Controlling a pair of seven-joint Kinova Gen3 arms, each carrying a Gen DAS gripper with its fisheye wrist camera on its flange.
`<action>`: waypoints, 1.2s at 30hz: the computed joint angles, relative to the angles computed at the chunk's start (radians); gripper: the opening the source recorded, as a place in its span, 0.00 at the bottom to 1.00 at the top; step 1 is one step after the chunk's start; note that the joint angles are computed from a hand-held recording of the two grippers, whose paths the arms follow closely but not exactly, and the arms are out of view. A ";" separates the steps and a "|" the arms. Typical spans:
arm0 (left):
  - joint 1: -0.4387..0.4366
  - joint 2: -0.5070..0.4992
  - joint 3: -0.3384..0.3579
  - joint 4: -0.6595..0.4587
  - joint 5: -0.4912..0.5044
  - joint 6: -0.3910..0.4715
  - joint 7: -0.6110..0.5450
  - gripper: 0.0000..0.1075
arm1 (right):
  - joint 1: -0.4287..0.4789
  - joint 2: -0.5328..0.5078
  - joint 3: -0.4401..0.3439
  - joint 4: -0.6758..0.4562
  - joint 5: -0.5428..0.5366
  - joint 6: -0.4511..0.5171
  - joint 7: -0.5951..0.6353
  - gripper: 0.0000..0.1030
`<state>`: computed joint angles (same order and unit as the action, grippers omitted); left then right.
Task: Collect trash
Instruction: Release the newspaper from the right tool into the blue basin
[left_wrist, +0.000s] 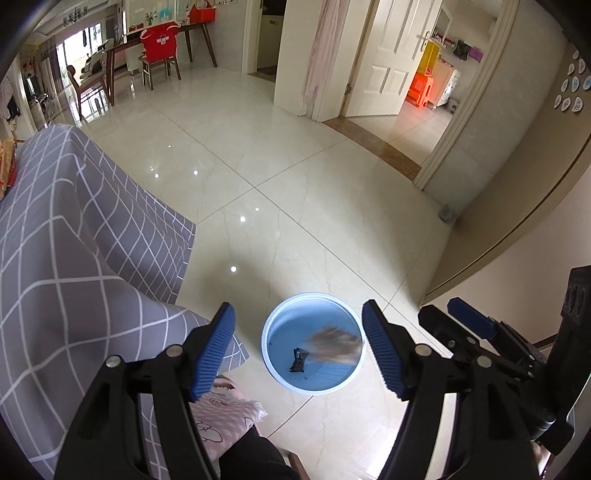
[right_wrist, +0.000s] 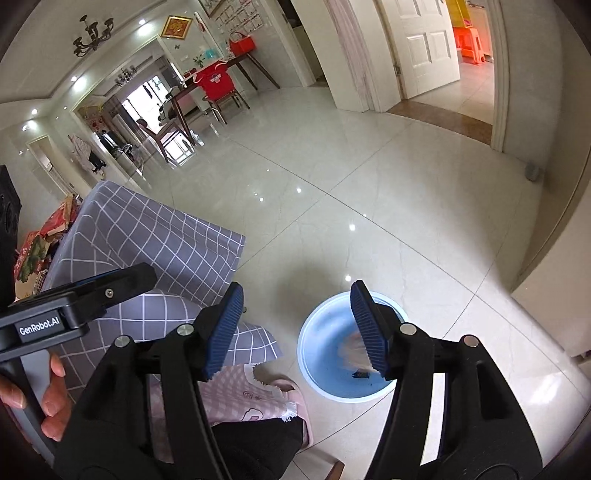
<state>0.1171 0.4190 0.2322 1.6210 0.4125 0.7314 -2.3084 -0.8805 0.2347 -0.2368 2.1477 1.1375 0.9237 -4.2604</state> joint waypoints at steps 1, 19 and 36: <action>-0.010 -0.007 0.005 0.003 0.009 0.001 -0.010 0.65 | -0.004 -0.002 -0.002 -0.010 -0.008 0.014 0.014 0.58; -0.322 -0.195 -0.125 0.031 0.367 0.043 -0.378 0.70 | -0.179 0.094 0.172 -0.459 0.011 0.089 0.477 0.62; -0.455 0.110 -0.174 -0.477 0.130 0.074 -0.102 0.74 | 0.084 0.514 -0.054 -1.247 -0.066 0.107 1.168 0.78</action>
<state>-0.3384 0.5293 0.0584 1.1442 0.5424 0.8051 -2.4105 -0.7961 0.7492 -0.2904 0.9010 1.0718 1.0302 -3.0920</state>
